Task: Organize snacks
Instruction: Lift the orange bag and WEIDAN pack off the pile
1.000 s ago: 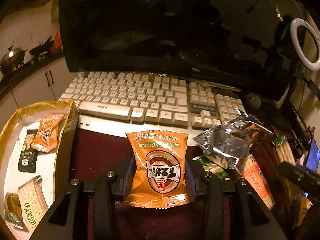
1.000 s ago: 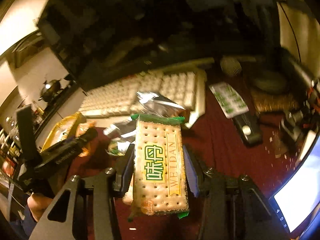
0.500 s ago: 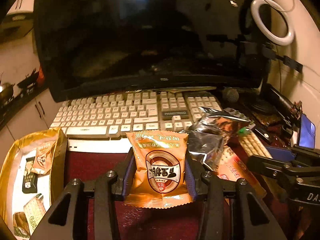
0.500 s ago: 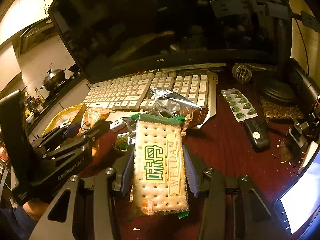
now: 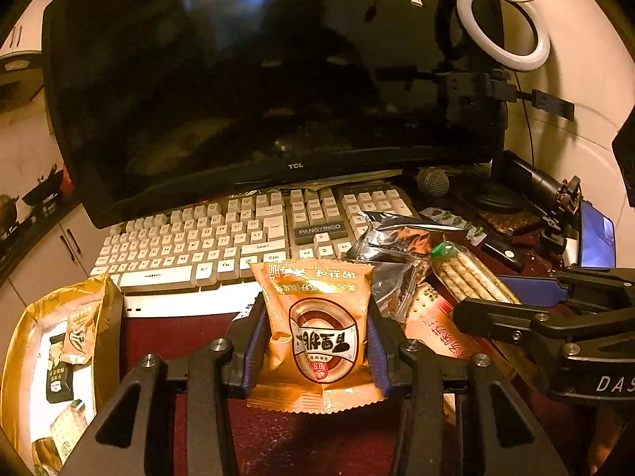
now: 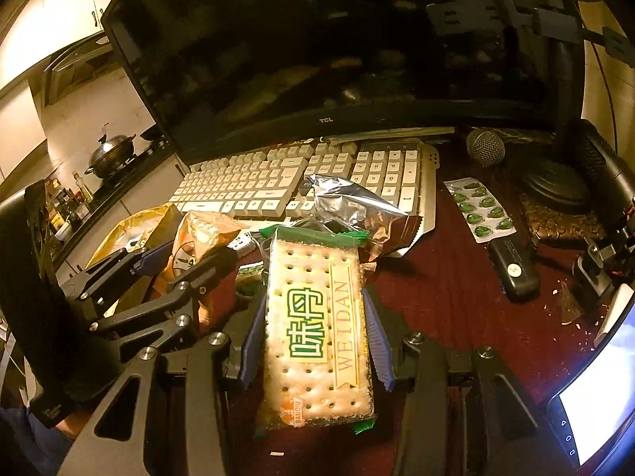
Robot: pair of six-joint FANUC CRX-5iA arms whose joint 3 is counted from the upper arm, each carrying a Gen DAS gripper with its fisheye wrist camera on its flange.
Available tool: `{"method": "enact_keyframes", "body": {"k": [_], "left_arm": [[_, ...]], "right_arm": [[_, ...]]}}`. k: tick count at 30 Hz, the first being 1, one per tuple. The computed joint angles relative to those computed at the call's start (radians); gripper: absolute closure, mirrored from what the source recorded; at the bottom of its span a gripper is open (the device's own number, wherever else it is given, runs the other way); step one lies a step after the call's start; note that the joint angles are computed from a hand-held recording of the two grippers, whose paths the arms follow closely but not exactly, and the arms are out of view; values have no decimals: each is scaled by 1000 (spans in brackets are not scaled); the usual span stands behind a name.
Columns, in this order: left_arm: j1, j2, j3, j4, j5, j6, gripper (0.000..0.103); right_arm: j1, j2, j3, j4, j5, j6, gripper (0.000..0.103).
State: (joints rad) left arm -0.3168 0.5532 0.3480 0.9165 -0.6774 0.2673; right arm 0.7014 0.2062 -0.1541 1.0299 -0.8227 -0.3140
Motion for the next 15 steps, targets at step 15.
{"method": "enact_keyframes", "body": {"k": [15], "left_arm": [[1,-7,-23,59,6,-38,57]], "right_arm": [[5,4,5,12,-8,15,58]]}}
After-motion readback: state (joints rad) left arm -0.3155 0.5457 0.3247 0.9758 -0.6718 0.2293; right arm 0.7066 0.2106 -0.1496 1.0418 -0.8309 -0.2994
